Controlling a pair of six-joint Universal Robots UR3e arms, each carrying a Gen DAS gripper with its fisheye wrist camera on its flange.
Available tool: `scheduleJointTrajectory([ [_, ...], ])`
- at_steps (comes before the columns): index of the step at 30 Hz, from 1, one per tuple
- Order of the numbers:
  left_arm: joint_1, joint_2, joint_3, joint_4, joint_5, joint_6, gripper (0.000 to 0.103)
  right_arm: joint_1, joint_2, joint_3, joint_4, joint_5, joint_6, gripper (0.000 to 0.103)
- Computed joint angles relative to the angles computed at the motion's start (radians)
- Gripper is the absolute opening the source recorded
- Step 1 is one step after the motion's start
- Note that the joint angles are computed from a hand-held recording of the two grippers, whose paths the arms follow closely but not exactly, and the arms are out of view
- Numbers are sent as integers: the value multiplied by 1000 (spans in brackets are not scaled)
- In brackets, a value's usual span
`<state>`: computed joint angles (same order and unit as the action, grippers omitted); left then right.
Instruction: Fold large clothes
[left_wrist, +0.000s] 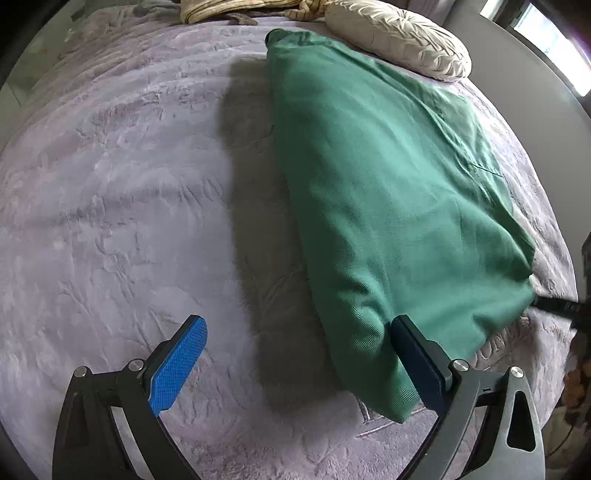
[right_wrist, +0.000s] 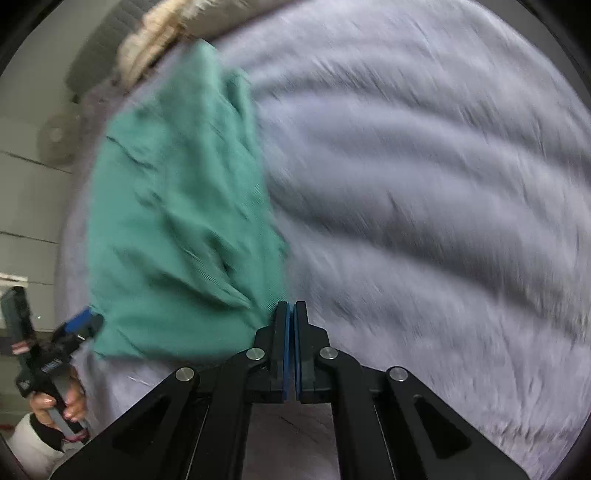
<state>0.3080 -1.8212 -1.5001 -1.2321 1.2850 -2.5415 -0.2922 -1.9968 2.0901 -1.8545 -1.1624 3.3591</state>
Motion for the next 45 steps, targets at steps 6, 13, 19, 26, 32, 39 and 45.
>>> scheduleJointTrajectory([
  [6, -24, -17, 22, 4, 26, -27, 101, -81, -112, 14, 135, 19, -11, 1],
  [13, -35, -8, 22, 0, 44, -67, 101, -124, -109, -161, 266, -4, -55, 9],
  [19, -43, -3, 35, -22, 63, -72, 101, -27, -16, -204, 177, -21, 19, 60],
  [26, -31, -9, 81, -53, 60, -90, 102, 58, 127, -211, 27, 11, 80, 66],
  [32, -29, -62, 198, -114, 38, -106, 102, 46, 139, -191, -19, 49, 60, 82],
  [39, -37, -187, 381, -198, 12, -130, 102, 19, 212, -224, -64, 110, 26, 82],
  [45, -9, -391, 653, -430, -139, -106, 102, -44, 379, -284, -147, 240, -52, 82],
])
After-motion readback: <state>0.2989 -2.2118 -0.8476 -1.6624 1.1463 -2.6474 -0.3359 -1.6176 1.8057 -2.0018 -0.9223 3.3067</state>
